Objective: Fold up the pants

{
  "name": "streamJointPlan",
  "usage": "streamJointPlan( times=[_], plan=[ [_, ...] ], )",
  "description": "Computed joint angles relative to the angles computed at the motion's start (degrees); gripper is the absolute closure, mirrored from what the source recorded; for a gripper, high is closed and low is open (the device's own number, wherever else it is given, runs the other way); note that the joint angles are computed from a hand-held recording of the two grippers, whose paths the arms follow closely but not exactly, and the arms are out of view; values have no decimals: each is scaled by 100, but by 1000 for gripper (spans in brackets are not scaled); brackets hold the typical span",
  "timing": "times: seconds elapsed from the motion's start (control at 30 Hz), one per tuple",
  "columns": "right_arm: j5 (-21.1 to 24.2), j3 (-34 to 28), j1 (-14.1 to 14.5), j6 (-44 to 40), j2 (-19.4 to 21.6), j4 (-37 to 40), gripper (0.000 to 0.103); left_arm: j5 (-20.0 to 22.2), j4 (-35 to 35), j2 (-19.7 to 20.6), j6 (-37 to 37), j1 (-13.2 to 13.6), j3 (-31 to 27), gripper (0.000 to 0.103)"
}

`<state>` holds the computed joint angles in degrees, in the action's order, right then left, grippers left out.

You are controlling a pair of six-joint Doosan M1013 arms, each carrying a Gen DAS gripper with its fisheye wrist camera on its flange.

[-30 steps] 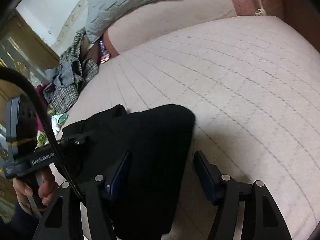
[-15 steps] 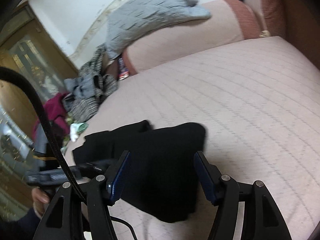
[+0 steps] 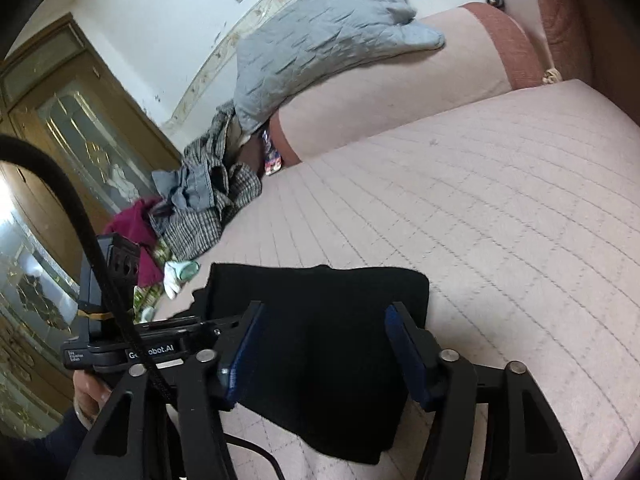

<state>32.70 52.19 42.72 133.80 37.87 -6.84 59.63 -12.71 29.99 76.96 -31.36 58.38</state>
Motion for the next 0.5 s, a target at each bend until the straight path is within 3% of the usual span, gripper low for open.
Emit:
streamJointPlan(
  times=[0.07, 0.13, 0.2, 0.37, 0.5],
  plan=[
    [346, -328, -7, -484, 201, 304, 65, -86, 22, -11, -95, 6, 118, 91],
    [1092, -819, 46, -401, 480, -1, 68, -239, -13, -30, -74, 12, 200, 91],
    [1456, -983, 39, -346, 606, -7, 69, -290, -11, -34, -78, 15, 239, 89],
    [1333, -860, 4, -324, 545, 104, 70, -414, -35, -82, -303, 38, 307, 79],
    [1380, -794, 46, -390, 431, 153, 68, -578, 608, -223, -644, -49, 414, 78]
  ],
)
